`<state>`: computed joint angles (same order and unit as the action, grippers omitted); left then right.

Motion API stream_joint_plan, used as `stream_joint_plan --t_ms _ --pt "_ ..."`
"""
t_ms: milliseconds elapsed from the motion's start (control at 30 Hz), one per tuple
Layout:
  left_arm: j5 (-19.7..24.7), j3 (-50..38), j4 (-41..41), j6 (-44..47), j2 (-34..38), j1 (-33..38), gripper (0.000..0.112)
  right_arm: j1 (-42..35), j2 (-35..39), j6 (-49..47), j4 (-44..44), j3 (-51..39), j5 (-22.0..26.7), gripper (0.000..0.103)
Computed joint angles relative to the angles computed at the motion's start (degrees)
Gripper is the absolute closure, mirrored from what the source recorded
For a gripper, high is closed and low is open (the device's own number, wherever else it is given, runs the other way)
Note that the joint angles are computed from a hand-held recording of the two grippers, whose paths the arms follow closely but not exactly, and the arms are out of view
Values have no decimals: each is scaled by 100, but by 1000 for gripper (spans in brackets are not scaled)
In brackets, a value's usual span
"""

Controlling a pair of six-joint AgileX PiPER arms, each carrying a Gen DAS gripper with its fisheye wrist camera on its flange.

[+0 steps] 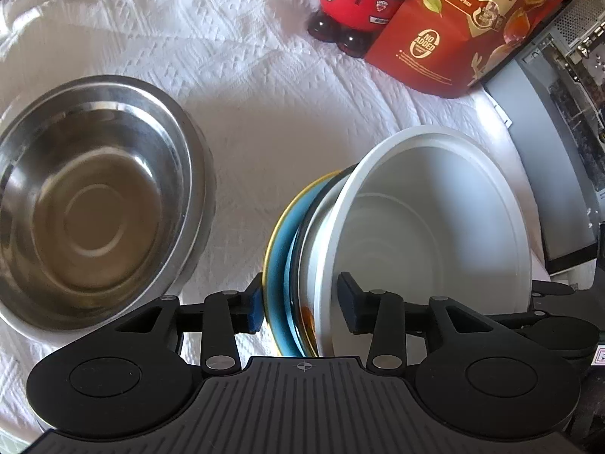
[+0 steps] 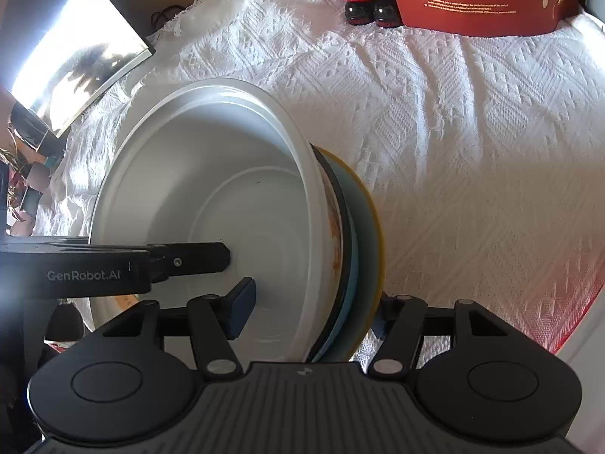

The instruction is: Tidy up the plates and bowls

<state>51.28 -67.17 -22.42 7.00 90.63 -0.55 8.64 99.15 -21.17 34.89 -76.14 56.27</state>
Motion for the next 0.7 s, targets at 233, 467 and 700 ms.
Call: stream_joint_plan --t_ms 233,467,700 --pt "-102 99 -81 -49 -68 34 69 30 48 -1 -53 -92 65 40" --pt "224 13 -6 -225 -88 89 69 50 160 -30 -158 -325 328 39" --pt "647 212 -70 -101 -328 264 70 43 198 -183 -88 -385 684 39"
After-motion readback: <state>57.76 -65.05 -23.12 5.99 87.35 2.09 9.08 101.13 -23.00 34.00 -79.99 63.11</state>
